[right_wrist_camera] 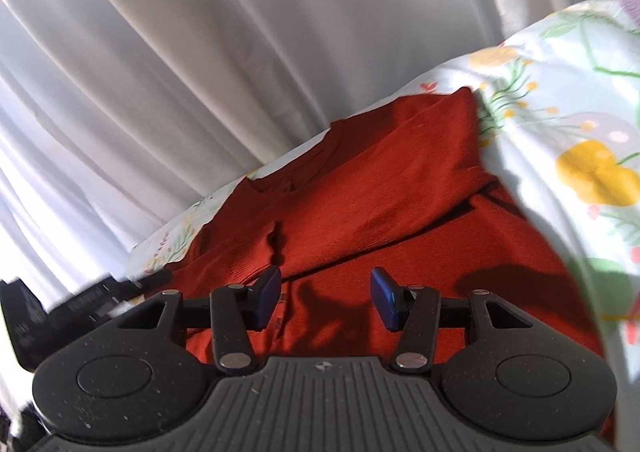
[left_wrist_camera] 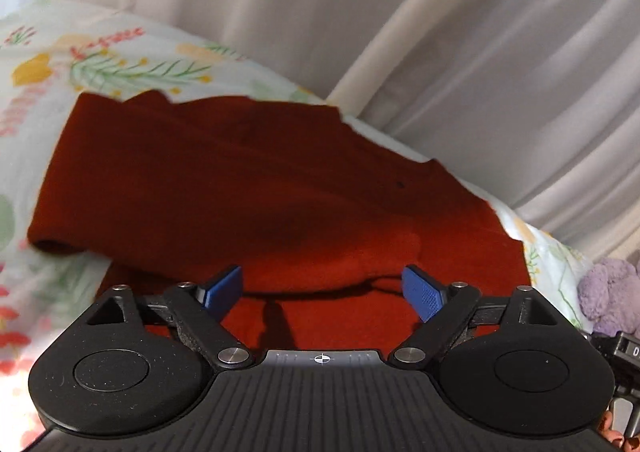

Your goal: Fold small clothes

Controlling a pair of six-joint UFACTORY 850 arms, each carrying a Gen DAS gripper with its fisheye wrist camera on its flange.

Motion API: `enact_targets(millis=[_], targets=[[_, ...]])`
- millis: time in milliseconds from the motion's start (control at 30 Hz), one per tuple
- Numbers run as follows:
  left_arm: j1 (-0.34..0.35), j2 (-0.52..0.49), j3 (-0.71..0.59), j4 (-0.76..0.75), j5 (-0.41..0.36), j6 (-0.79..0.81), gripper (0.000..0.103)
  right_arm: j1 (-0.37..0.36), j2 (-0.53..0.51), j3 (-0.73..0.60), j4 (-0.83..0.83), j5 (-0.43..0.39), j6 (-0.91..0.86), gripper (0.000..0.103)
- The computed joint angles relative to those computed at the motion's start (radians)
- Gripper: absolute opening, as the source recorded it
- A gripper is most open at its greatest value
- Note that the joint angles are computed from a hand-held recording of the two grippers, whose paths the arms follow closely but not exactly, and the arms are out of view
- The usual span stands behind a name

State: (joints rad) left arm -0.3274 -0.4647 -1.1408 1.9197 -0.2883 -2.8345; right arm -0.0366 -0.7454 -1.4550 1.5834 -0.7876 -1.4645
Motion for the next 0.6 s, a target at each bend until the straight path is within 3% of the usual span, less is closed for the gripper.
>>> enact_targets(millis=[133,367,433,567,600], targets=[[0.018,0.028,0.043,-0.218,-0.037,0.156,0.094,0.036,-0.101,-0.165,-0.126,-0.068,0.154,0.050],[0.032,0.066,0.093,-0.311,-0.078,0.168,0.097,0.119,-0.345,-0.560,-0.337,-0.206,0.502,0.050],[0.025,0.071,0.102,-0.327,-0.108,0.181,0.097,0.140,-0.395,-0.645,-0.406,-0.211,0.584,0.042],[0.033,0.067,0.107,-0.324,-0.101,0.182,0.097,0.150,-0.416,-0.673,-0.413,-0.212,0.584,0.038],[0.035,0.067,0.108,-0.316,-0.095,0.168,0.097,0.152,-0.426,-0.690,-0.417,-0.220,0.594,0.032]])
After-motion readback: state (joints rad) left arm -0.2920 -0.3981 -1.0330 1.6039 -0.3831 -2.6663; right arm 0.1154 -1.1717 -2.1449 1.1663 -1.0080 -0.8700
